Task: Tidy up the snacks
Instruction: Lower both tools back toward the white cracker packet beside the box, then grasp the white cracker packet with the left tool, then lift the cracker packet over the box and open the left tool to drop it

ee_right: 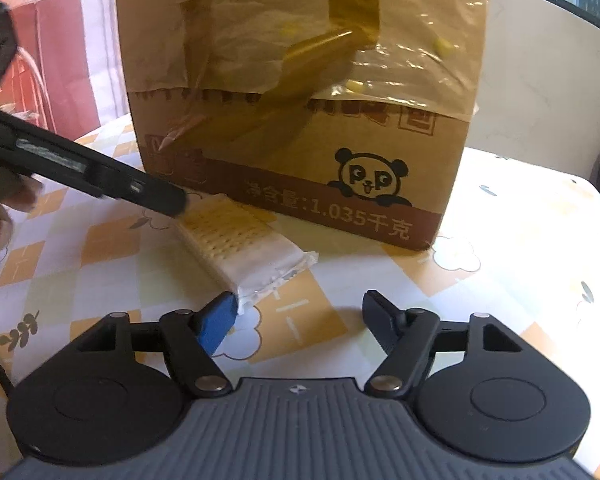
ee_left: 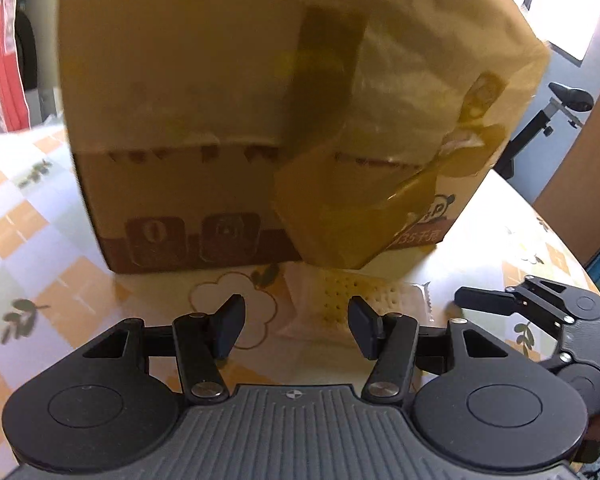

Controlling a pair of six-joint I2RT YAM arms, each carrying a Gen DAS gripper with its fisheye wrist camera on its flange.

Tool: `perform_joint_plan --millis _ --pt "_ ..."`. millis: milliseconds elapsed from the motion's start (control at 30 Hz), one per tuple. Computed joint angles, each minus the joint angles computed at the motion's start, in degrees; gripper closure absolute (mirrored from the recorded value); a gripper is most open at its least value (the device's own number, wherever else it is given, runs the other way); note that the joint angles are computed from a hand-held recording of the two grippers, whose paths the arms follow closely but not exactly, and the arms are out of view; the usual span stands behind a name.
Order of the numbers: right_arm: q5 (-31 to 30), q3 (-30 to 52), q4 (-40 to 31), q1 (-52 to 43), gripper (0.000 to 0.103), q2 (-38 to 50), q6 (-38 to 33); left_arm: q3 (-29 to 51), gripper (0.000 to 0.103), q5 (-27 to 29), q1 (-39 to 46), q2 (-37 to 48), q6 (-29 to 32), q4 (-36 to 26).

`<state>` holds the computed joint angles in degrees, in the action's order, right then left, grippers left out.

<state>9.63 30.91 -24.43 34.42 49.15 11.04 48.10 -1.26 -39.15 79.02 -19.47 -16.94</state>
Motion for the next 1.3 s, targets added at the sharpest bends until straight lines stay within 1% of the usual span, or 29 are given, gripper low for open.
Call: perform_joint_plan --millis 100,167,233,333,500,533,600,633,767,833,900,933,1000,1067,1167,1300 --pt "-0.7 -0.5 0.8 -0.6 0.03 -0.3 0.1 0.1 0.047 2.3 1.4 2.6 -1.4 2.2" --pt "-0.3 -0.7 1.2 -0.3 0.03 0.0 0.1 -0.2 0.054 4.6 2.1 3.2 -2.1 3.9" --pt "-0.6 -0.9 1.6 -0.4 0.032 0.0 0.3 -0.2 0.063 5.8 1.9 3.5 -2.2 4.9" --pt "-2.1 -1.7 1.6 -1.1 0.038 -1.5 0.1 -0.4 0.064 4.7 0.1 3.5 -2.5 5.1" --pt "-3.7 -2.0 1.7 -0.9 0.043 -2.4 -1.3 -2.8 0.064 5.5 -2.2 2.5 -6.1 7.4" --pt "-4.6 -2.2 1.8 -1.1 0.046 -2.7 -1.8 -3.1 0.064 5.1 -2.9 2.4 -6.6 7.8" --pt "-5.2 -2.2 1.8 -1.5 0.046 -2.7 -2.2 -3.7 0.064 2.7 -4.7 2.2 -7.9 8.3" --pt "-6.1 -2.3 2.0 -2.1 0.046 -2.8 -2.0 -4.2 0.064 2.3 -4.8 1.8 -8.6 8.7" --pt "-11.3 -2.6 2.7 -6.3 0.046 -3.0 -2.2 -5.0 0.064 0.3 -6.5 1.2 -11.0 8.7" --pt "-11.5 -2.4 2.1 -6.2 0.046 -3.2 -2.4 -4.4 0.064 -1.6 -7.7 1.2 -11.4 7.6" --pt "-11.8 -2.0 1.4 -5.8 0.05 -3.4 -3.2 -3.7 0.064 -4.2 -9.6 1.8 -12.6 6.9" --pt "-11.4 -1.8 0.8 -5.1 0.051 -3.7 -4.1 -3.6 0.065 -5.2 -10.4 1.8 -13.3 6.8" --pt "-8.6 -1.3 -0.5 -2.1 0.052 -4.2 -4.9 -3.7 0.065 -6.5 -11.5 1.3 -14.1 6.6" --pt "-6.4 -0.7 -1.7 0.0 0.053 -4.6 -5.0 -4.0 0.065 -6.7 -11.9 -0.2 -13.9 6.0" --pt "-5.6 1.5 -4.5 0.4 0.053 -6.2 -4.6 -1.9 0.065 -7.8 -12.8 -2.2 -12.0 3.2" --pt "-3.1 6.4 -8.1 0.6 0.053 -9.4 -6.4 2.7 0.065 -9.5 -13.7 -5.1 -8.8 0.6"
